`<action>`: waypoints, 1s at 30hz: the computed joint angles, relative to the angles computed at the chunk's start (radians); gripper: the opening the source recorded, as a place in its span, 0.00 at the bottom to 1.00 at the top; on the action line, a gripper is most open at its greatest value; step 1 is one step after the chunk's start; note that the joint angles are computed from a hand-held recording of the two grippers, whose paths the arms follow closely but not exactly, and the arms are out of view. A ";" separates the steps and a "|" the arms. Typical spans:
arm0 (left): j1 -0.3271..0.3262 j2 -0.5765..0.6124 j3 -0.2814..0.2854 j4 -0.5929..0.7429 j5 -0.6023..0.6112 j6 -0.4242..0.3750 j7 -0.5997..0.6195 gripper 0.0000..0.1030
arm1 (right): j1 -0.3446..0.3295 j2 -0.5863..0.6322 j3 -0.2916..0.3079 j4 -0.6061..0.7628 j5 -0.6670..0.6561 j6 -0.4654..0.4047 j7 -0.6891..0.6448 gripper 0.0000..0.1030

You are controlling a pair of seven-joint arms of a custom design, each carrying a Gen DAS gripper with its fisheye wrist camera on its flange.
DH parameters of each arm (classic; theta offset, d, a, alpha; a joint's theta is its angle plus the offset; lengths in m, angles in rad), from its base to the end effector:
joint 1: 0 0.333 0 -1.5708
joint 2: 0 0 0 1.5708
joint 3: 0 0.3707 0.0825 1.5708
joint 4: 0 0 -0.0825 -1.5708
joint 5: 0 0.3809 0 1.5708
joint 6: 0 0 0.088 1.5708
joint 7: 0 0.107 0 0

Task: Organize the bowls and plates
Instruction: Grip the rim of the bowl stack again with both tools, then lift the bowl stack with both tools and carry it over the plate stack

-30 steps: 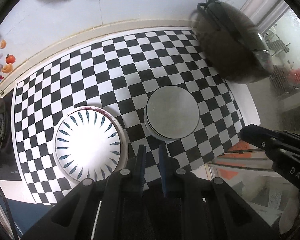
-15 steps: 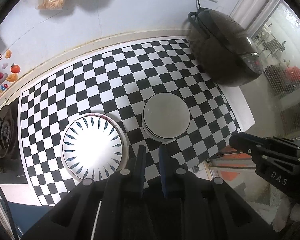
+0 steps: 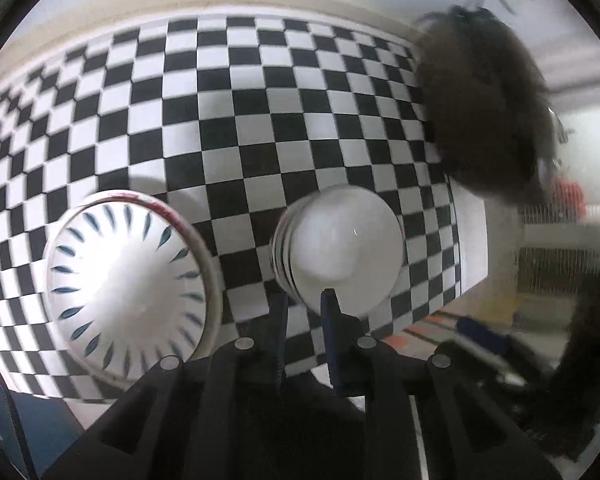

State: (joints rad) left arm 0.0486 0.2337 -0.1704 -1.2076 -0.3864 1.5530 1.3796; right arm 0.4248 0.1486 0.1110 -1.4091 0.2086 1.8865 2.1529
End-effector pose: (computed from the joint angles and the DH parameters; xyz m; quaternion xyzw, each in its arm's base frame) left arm 0.6229 -0.0993 0.7203 0.7060 -0.6738 0.1700 0.1366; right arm 0.5406 0.3309 0.7044 -0.6642 0.7211 0.0714 0.1839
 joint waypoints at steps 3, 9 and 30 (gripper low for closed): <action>0.007 0.087 -0.006 0.067 -0.029 -0.029 -0.040 0.15 | -0.019 0.028 -0.009 -0.027 0.045 0.025 -0.002 0.77; 0.023 0.202 -0.043 0.162 -0.072 -0.081 -0.090 0.18 | -0.055 0.092 -0.018 -0.040 0.131 0.046 -0.019 0.77; -0.007 0.357 -0.089 0.264 -0.013 -0.138 -0.066 0.50 | -0.082 0.289 -0.004 0.050 0.253 0.023 -0.134 0.77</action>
State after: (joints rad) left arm 0.0414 0.5907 -0.2598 -0.9439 -0.3990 1.4154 1.3134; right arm 0.3432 0.4381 0.1071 -1.3592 0.4615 1.9098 2.0193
